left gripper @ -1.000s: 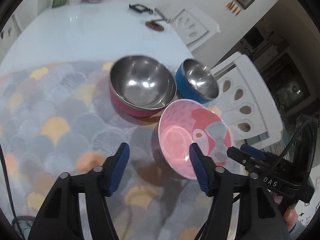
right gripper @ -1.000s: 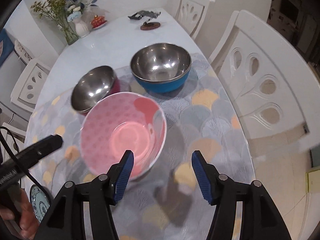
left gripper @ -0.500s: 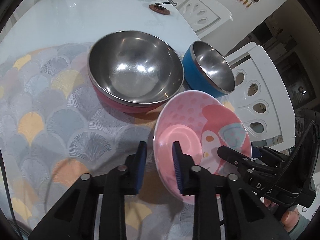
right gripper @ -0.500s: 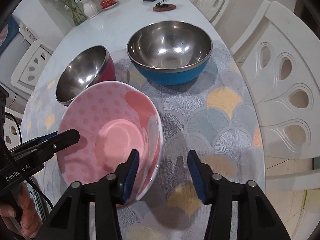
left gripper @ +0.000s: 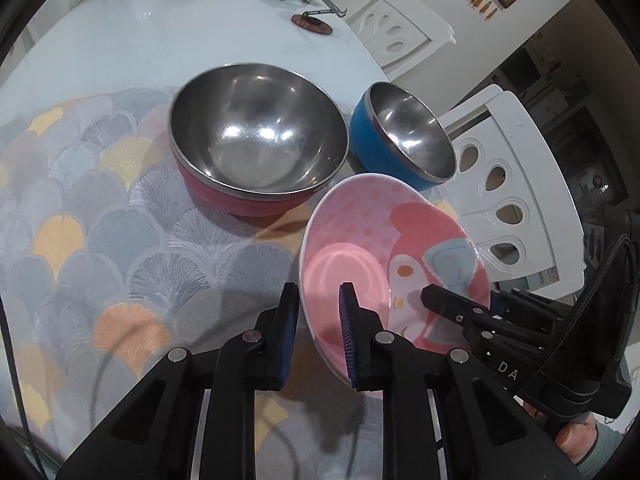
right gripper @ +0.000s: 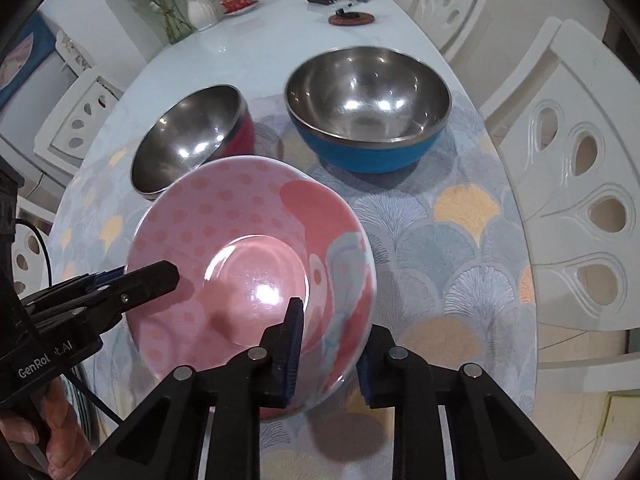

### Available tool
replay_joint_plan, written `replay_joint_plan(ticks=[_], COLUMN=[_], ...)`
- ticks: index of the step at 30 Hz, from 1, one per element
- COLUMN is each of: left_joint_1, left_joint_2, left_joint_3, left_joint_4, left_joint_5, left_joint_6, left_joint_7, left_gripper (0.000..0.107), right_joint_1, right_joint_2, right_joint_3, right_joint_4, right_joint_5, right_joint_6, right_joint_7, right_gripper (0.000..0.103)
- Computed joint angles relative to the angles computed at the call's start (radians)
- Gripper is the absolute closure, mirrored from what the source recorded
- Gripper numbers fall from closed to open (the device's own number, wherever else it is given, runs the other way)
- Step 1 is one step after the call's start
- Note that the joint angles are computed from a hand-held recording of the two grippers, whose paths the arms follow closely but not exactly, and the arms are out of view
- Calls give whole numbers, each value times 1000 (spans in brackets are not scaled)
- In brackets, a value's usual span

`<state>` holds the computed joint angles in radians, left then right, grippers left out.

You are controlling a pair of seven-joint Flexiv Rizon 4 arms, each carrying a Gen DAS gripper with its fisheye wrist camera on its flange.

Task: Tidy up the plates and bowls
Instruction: 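Lift the pink bowl with both tools and carry it to the plate stack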

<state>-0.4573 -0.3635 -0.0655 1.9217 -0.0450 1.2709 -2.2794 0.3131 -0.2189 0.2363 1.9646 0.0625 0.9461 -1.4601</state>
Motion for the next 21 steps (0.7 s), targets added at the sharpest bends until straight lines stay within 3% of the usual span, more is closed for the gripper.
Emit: replay_joint_plan(ticks=[12, 21], left_joint_1=[-17, -10], left_joint_2=[98, 279], left_joint_3=[24, 47], left_joint_4=[77, 155], left_joint_5=[66, 276], left_joint_6=[23, -18], left_joint_7=[-66, -238], left_gripper=[90, 89], right_joint_1=[41, 99], right_joint_2=[97, 206], right_joint_3=[20, 49], right_joint_4=[77, 125], right_joint_5=[-29, -49], right_joint_6=[15, 44], right_joint_7=[45, 92], right_gripper=[81, 81])
